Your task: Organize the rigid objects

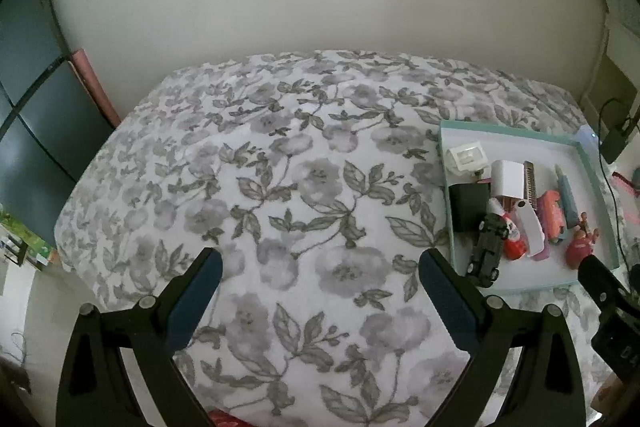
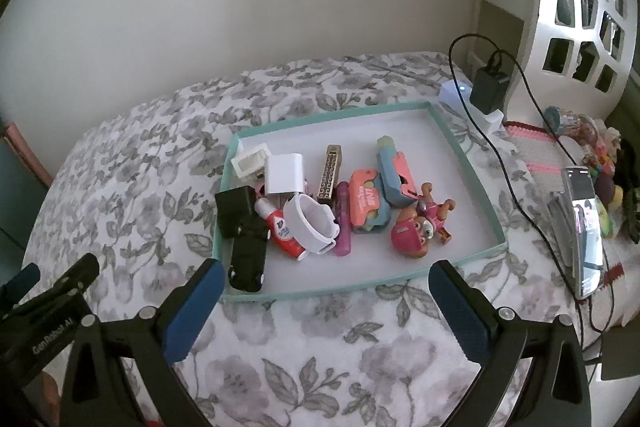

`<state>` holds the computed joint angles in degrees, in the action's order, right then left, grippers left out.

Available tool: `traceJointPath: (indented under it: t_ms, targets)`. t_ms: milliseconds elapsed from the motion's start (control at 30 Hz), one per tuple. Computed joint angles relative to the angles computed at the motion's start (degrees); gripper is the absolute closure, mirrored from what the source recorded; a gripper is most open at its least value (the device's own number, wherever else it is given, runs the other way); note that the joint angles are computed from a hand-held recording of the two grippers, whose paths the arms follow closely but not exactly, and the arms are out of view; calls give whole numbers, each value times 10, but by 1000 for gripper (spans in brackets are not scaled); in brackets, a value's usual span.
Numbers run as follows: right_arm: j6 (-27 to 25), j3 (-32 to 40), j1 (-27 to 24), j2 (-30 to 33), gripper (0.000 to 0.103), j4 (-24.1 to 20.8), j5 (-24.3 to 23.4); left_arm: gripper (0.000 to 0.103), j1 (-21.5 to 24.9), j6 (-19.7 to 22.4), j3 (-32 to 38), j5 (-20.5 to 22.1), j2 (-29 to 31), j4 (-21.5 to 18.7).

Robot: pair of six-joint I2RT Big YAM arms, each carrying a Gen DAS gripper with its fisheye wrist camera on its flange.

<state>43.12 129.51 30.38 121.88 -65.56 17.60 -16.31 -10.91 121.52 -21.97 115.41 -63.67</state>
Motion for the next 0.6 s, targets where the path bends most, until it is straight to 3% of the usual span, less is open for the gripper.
traceJointPath:
  t_ms: [600]
  targets:
    - [-31, 34, 2, 22, 0, -18, 1, 4, -3, 24, -1, 22, 1, 9]
